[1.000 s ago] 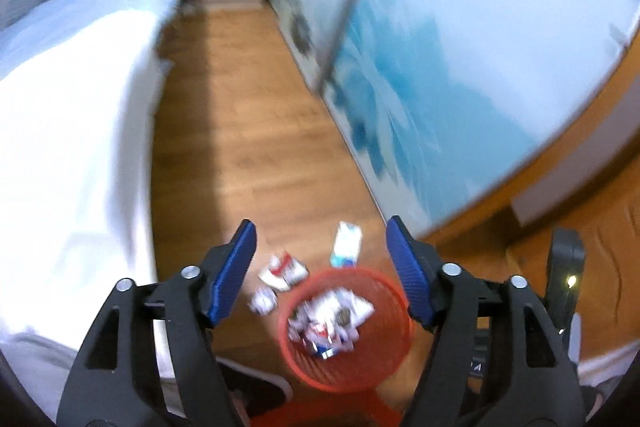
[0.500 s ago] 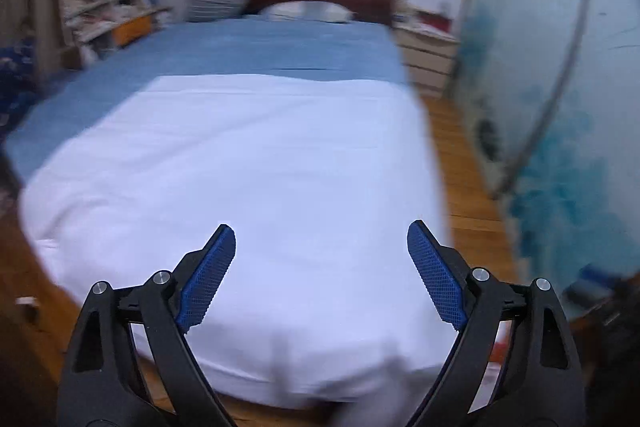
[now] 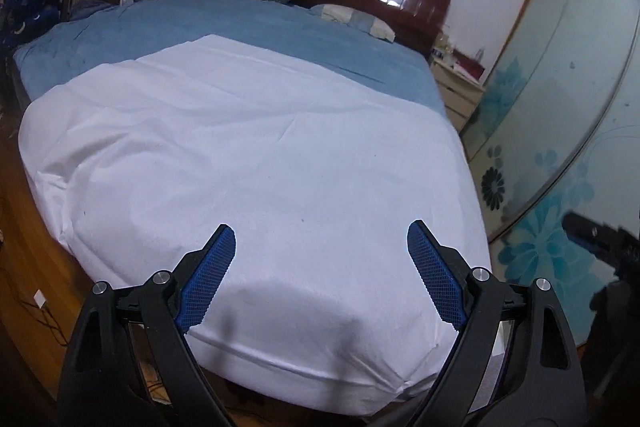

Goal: Collect trash

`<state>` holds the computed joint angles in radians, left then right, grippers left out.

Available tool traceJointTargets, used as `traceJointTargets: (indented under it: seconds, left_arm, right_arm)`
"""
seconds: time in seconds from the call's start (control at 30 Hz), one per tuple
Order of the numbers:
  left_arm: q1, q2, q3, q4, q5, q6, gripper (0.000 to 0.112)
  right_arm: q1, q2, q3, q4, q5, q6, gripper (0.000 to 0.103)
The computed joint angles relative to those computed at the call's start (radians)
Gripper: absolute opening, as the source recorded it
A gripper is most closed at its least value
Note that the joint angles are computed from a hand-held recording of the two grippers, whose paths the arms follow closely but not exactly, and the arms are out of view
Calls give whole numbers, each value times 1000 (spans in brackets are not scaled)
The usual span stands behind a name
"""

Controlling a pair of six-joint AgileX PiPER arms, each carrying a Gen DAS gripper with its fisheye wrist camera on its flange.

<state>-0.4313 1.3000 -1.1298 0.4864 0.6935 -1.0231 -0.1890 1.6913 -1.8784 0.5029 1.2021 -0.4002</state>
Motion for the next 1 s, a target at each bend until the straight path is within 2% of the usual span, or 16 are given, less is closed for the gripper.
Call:
traceJointTargets:
  seconds: [0.1, 0.27, 0.37, 0.43, 0.6, 0.7, 0.77, 0.87, 1.0]
  left_arm:
    - [10, -7, 14, -20, -35, 33, 87]
    - [45, -36, 53, -69, -101, 108, 87]
    - [42, -41, 62, -59, -122, 99, 87]
    - [40, -48, 72, -63, -150, 98, 87]
    - [-3, -37, 56, 41, -141, 50, 87]
    - [-60, -29, 48, 190, -103, -72, 88]
    - [-96, -26, 50, 280, -80, -146, 93]
    - [-121, -22, 47, 327, -79, -175, 96]
    - [-137, -12, 35, 324, -72, -159, 97]
  right_arm:
    - [98, -28, 14, -48, -49, 85, 96]
    - [210, -158, 202, -114, -177, 151, 96]
    - [298, -227, 279, -270, -270, 246, 96]
    - [315, -268, 325, -298, -311, 283, 96]
    - [266, -276, 341, -228, -305, 267, 96]
    - [208, -260, 326, -171, -285, 234, 96]
    - [170, -281, 358, -126, -307, 192, 96]
    - [97, -399, 486, -2, -375, 62, 96]
    - [69, -488, 564, 38, -352, -17, 96]
